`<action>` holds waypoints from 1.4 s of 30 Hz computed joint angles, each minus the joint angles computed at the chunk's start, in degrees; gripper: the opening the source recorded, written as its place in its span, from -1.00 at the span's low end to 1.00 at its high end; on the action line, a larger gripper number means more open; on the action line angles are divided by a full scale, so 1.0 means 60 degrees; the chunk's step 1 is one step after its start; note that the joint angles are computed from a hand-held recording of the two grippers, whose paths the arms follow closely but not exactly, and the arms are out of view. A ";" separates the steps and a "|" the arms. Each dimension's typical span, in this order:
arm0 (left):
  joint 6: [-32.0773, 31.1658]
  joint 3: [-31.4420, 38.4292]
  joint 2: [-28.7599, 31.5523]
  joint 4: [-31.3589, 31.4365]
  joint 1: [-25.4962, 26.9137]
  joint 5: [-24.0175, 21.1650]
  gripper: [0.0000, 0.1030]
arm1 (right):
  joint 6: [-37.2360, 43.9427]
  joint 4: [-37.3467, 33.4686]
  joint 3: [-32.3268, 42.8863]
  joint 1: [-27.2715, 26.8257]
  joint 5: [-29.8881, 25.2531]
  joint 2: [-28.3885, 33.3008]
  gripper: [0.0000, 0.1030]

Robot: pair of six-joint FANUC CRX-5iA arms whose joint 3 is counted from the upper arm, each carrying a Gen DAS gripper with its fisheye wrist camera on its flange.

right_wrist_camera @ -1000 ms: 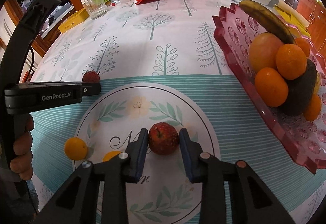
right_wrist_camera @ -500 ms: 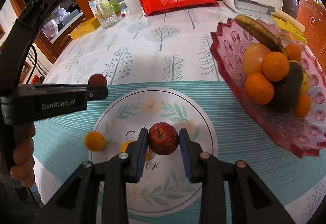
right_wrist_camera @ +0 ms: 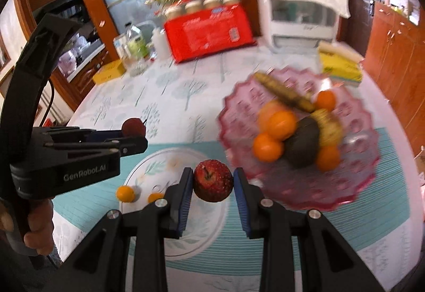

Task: Organize fruits
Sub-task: 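Carry the lychee and red apple over the pink glass bowl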

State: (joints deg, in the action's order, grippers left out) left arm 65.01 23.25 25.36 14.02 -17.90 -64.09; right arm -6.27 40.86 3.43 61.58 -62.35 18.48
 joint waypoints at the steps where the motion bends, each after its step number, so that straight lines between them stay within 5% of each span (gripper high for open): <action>1: 0.0025 0.0078 -0.0024 0.0034 -0.0091 0.0008 -0.44 | -0.0050 0.0107 -0.0141 0.0005 -0.0123 -0.0206 -0.39; 16: 0.1650 0.2440 0.0895 -0.0514 -0.1513 -0.0319 -0.44 | 0.0690 0.0970 -0.1556 -0.0772 -0.0919 -0.2298 -0.39; 37: 0.4447 0.6545 0.4056 -0.2362 -0.2472 -0.2859 -0.44 | 0.3409 -0.1643 -0.2600 -0.3015 0.1582 -0.2558 -0.39; 42: 0.4577 0.6709 0.4198 -0.2554 -0.2513 -0.2830 -0.43 | 0.3725 -0.2050 -0.2601 -0.3201 0.1815 -0.2423 -0.39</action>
